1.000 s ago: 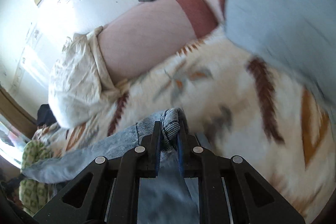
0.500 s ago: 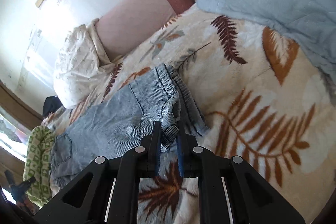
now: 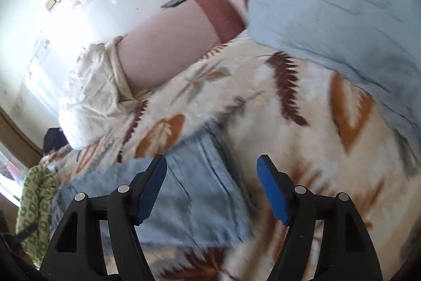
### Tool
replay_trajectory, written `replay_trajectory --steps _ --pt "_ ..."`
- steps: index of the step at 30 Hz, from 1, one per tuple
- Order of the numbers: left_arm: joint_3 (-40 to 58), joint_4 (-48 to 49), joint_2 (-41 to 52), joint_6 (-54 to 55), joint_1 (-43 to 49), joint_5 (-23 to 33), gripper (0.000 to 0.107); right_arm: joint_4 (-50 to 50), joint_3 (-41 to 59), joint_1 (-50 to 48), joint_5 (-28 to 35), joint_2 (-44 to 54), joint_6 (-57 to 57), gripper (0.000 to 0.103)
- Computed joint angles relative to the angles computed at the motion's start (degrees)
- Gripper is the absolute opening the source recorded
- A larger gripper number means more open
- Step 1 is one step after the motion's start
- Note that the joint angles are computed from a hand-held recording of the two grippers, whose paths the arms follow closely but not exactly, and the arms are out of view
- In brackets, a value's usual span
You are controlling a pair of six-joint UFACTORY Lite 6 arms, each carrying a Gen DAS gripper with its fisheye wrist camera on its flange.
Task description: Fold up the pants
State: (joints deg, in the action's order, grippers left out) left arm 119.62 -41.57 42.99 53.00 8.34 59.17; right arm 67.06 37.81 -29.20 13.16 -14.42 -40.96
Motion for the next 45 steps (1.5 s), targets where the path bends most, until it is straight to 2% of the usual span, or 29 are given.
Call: replay_trajectory --steps 1,4,6,8,9,10,11,13,17,19,21,22,23,25,29,32,33,35,36,39,42,45 --pt "-2.5 -0.8 -1.3 0.7 -0.7 -1.1 0.045 3.3 3.5 -0.2 1.1 5.0 -3.5 0.071" --pt "-5.8 -0.6 -2.6 1.2 -2.1 -2.3 0.049 4.7 10.8 -0.2 2.6 16.5 -4.3 0.070" --pt "-7.1 0.1 -2.9 1.1 -2.8 -3.0 0.049 7.3 13.6 -0.9 4.6 21.2 -6.8 0.067" --pt "-7.7 0.6 -2.8 1.2 -3.0 -3.5 0.049 6.3 16.9 -1.1 6.7 25.8 -6.9 0.043" --pt "-7.6 0.8 -2.6 1.0 -3.0 -3.7 0.049 8.2 17.0 -1.0 7.3 26.4 -9.0 0.036" --pt "-7.4 0.9 -2.3 0.4 -3.2 -3.7 0.049 9.6 17.5 -1.1 8.0 26.9 -10.7 0.017" --pt "-7.1 0.9 -2.0 0.0 -3.2 -3.7 0.049 9.0 18.3 -0.7 7.9 27.4 -10.8 0.012" --pt "-6.9 0.5 -1.9 -0.5 -3.1 -3.7 0.049 13.9 18.3 0.1 6.4 27.3 -15.8 0.010" --pt "-7.1 0.4 -2.2 -0.8 -3.2 -4.7 0.049 37.9 14.5 1.7 2.3 19.4 -38.7 0.009" --pt "-6.7 0.7 -1.8 -1.7 -3.2 -4.7 0.049 49.9 13.1 0.4 3.3 17.3 -50.5 0.011" --pt "-7.6 1.1 -2.3 -1.9 -3.0 -5.1 0.049 55.5 15.3 0.4 -1.6 21.7 -55.0 0.024" --pt "-8.5 1.2 -2.9 -1.7 -3.0 -5.8 0.049 54.7 16.8 0.1 -2.1 25.0 -53.6 0.033" --pt "-9.5 0.9 -3.5 -1.1 -2.8 -6.5 0.049 52.5 17.2 -1.4 -0.2 28.9 -49.8 0.034" --pt "-10.5 0.5 -4.0 -0.8 -2.6 -8.1 0.059 42.6 16.4 -3.9 1.3 29.4 -38.7 0.034" --pt "-11.1 1.6 -3.5 -2.3 -2.8 -14.4 0.064 24.7 10.6 -3.5 2.2 17.4 -24.9 0.034" --pt "-10.6 4.6 -1.8 -4.4 -3.1 -19.1 0.067 10.1 5.6 2.7 1.1 7.4 -12.1 0.034" --pt "-10.0 6.1 -1.1 -5.8 -3.2 -19.6 0.067 8.0 4.3 6.4 0.3 5.5 -9.6 0.034" --pt "-8.6 7.5 0.2 -6.6 -2.9 -18.9 0.067 11.1 3.0 10.1 3.5 4.6 -11.3 0.034" --pt "-8.4 7.4 0.3 -6.6 -2.3 -18.5 0.067 16.2 3.0 11.5 8.7 5.6 -13.2 0.034" --pt "-8.2 6.5 0.8 -5.6 -0.6 -16.9 0.067 32.9 2.4 16.4 18.6 10.5 -21.6 0.034" --pt "-5.0 8.1 3.8 -7.4 1.2 -14.0 0.067 40.6 4.5 23.7 19.9 16.8 -22.5 0.034" --pt "-1.0 8.2 6.9 -9.2 3.2 -11.1 0.067 48.0 4.0 25.5 18.7 19.2 -24.9 0.034"
